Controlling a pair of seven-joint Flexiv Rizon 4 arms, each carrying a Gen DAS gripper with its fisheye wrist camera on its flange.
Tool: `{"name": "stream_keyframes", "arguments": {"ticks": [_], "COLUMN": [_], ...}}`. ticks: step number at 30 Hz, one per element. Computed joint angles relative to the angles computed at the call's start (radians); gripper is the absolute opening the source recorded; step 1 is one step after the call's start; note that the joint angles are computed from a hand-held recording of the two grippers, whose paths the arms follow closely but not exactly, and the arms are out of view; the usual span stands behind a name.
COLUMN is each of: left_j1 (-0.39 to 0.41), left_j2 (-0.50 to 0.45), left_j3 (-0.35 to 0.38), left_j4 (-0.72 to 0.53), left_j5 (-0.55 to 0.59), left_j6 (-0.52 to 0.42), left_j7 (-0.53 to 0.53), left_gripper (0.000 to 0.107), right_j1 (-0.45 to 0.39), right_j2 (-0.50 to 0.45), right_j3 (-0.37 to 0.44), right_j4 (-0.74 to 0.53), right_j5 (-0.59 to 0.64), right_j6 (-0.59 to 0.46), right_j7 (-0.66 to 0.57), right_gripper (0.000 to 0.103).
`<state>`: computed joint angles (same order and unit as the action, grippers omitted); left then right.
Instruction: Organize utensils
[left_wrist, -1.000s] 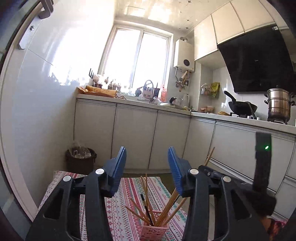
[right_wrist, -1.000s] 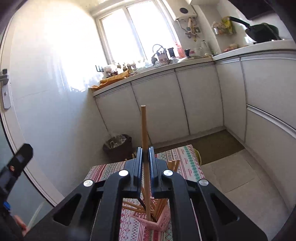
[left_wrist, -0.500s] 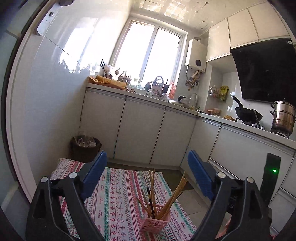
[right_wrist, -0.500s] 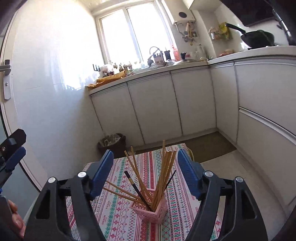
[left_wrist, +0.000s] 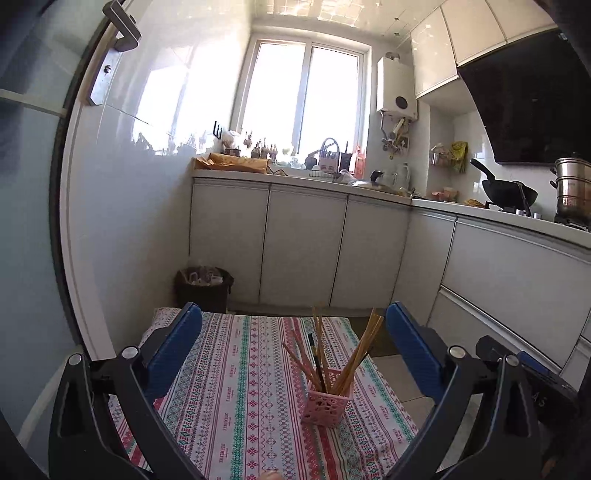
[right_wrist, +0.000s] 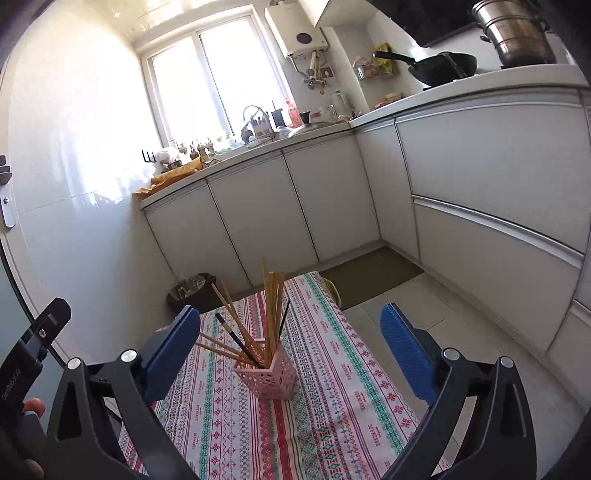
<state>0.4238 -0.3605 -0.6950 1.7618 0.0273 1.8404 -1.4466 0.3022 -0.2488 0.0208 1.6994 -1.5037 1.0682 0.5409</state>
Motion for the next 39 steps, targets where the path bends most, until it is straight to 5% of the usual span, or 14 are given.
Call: {"name": "stream_keyframes", "arguments": {"ticks": [5,13,29,39], "left_j1": [-0.068,0.017,-0.018,-0.045], "left_j2": [0.05,0.073,0.091,0.096], "left_j3": [0.097,-0.007,0.037,0.04], "left_j4": [0.046,0.123,0.137,0.136], "left_j5": [-0.024,-0.058,-0.064,-0.207], "left_j6": [-0.057,-0.023,-0.037,-0.119], "left_j7": [0.03,0.096,0.073,0.138], "left_gripper": [0.096,0.096,0.096,0.096], "right_j1": [0.007,0.036,0.04,0.034], "right_j2": [0.031,0.045,0.077,0.08], "right_j3": [0.026,0.05,0.061,0.061], "right_j4": [0.058,0.091,0.125,0.128], "right_j5": [0.072,0.181,0.153,0.151], "right_j6": [-0.015,-0.076,-0.122,-0.123], "right_j7": [-0.05,-0.163,-0.133,-0.114], "right_gripper": [0.096,0.096,0.096,0.096]}}
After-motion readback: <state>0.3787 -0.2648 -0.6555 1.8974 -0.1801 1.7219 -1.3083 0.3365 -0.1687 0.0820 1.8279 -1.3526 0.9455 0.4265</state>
